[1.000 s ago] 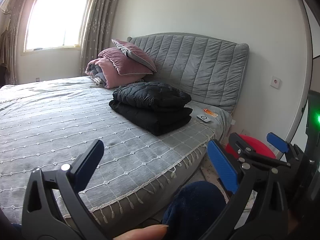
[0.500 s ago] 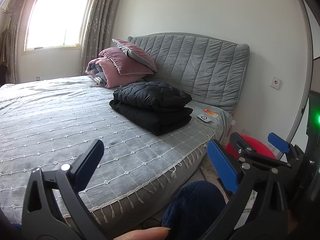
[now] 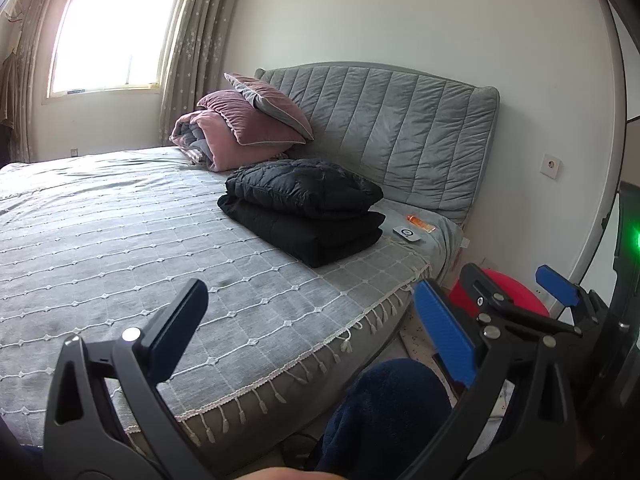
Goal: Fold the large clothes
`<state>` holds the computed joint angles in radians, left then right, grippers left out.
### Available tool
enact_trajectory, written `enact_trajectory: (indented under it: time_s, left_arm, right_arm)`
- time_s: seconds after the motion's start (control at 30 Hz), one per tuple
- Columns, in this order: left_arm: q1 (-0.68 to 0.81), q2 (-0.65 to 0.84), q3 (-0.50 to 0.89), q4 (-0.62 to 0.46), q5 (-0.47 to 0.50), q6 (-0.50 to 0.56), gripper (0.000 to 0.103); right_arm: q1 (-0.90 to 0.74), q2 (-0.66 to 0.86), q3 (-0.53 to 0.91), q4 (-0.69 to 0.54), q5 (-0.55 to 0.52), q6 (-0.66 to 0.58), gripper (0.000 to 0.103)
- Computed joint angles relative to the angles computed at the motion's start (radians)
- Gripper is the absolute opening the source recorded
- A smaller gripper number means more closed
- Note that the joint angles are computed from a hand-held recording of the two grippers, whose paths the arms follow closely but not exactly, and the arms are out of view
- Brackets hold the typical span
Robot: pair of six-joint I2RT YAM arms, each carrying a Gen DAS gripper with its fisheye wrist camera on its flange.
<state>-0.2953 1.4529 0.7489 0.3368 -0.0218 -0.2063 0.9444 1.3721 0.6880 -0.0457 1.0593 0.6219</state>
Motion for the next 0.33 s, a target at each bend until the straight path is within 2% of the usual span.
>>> enact_trajectory:
  time_s: [0.33]
  left_arm:
    - [0.001, -0.001, 0.002, -0.002, -0.003, 0.003, 0.103]
  right_arm:
    - [-0.003, 0.002, 0.0, 0.005, -0.001, -0.005, 0.103]
